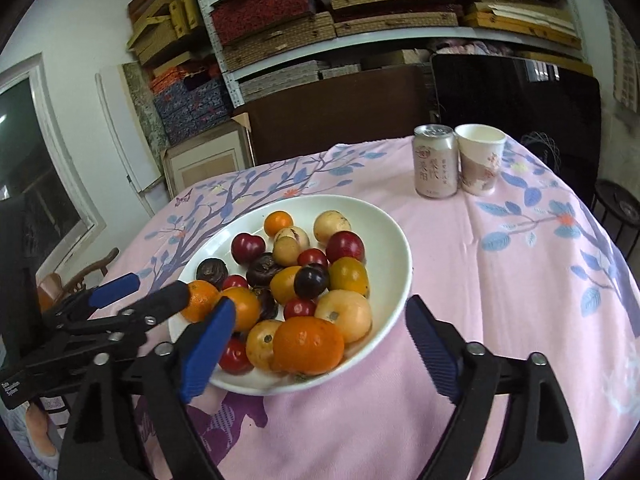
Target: Organize fruits
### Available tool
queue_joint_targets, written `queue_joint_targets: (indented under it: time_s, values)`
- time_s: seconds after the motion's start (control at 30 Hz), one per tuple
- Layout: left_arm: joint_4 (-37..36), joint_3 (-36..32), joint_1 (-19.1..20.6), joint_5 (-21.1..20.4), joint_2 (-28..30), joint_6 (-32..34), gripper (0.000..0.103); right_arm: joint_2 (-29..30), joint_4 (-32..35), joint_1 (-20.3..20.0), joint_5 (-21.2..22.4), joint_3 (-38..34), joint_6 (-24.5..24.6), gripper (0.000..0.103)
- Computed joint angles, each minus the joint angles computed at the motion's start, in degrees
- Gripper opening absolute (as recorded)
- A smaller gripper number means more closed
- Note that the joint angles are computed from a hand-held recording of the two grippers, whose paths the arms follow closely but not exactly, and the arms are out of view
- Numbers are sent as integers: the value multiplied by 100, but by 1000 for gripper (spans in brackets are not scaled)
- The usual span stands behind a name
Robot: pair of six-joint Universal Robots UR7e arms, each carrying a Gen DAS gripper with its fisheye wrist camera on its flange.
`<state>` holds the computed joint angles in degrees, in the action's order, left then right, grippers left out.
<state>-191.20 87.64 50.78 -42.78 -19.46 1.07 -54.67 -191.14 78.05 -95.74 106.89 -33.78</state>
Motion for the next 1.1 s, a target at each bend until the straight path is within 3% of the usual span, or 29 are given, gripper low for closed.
queue_joint_targets:
  time_s: [0.1,0.27,0.37,0.47,0.7,1.1]
  values:
    - [64,106,-13,-18,-93,-125,98,5,-165,60,-180,102,-131,91]
    - [182,251,-67,60,-212,-233,98,14,-821,142,-387,396,-510,99]
    - [151,289,-152,326,-188,-201,98,47,-1199,180,-524,509,-682,99]
    - [235,255,-237,645,-106,-146,98,-8,-1087,154,-441,531,-651,99]
    - [524,315,-275,535,-144,-267,99,-43,-1041,138,-411,532,-596,99]
    - [5,496,-491,1136,-38,-156,98,-142,-953,102,-300,551,-470,99]
